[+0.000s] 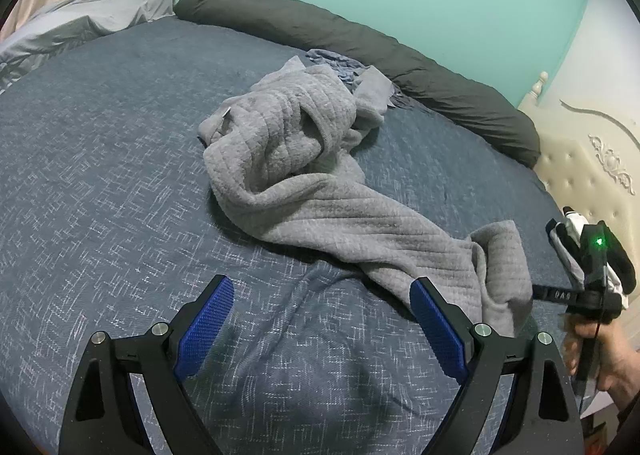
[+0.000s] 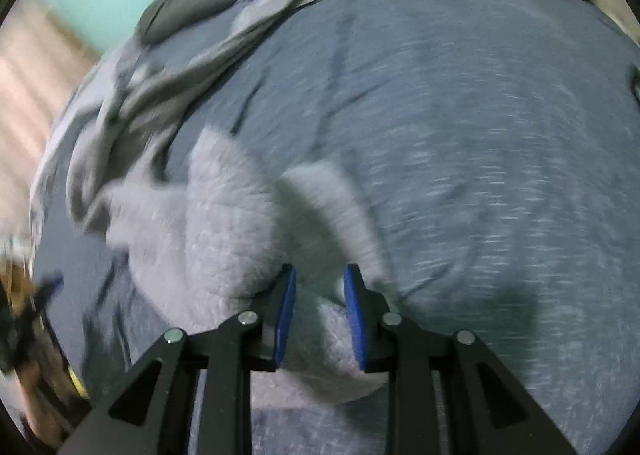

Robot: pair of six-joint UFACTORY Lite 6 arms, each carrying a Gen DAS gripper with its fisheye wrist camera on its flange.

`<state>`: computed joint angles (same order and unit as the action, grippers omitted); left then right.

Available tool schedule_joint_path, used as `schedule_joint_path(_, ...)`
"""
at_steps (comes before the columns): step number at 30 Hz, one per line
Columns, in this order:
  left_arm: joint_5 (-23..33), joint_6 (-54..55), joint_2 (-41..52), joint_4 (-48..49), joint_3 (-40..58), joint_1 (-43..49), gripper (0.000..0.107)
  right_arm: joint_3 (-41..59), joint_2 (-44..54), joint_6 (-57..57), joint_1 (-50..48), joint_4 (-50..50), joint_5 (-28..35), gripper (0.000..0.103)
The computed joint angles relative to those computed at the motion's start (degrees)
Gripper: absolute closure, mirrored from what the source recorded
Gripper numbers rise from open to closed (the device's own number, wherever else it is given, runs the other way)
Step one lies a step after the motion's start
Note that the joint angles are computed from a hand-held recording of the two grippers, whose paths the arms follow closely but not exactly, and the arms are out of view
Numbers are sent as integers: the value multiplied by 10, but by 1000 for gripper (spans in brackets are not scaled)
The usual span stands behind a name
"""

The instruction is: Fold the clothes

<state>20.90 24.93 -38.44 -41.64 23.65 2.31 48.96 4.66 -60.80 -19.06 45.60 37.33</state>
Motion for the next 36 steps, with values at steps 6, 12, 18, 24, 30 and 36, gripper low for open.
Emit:
schedule_joint_path(6,2,10,2,-12,1,0,14,3,16,-48,-7,7,55,79)
schedule_joint_path(12,10,25,-1,-26,0,9,14,0,-23,-63,-86,17,47,64)
schedule_joint_path(18,16,42,-1,-39,0,20,14,32,35,15,-110,3,25,46)
schedule_joint_path(24,14,50,6,-48,3,18,14,49,90,82,-97,-31,41,34)
schedule_joint_path(30,11,44,7,-45,3,13,14,4,39,40,-73,-15,27,70)
schedule_joint_path(36,13,42,3,-43,2,13,14,-47,-78,22,-60,-36,25,90)
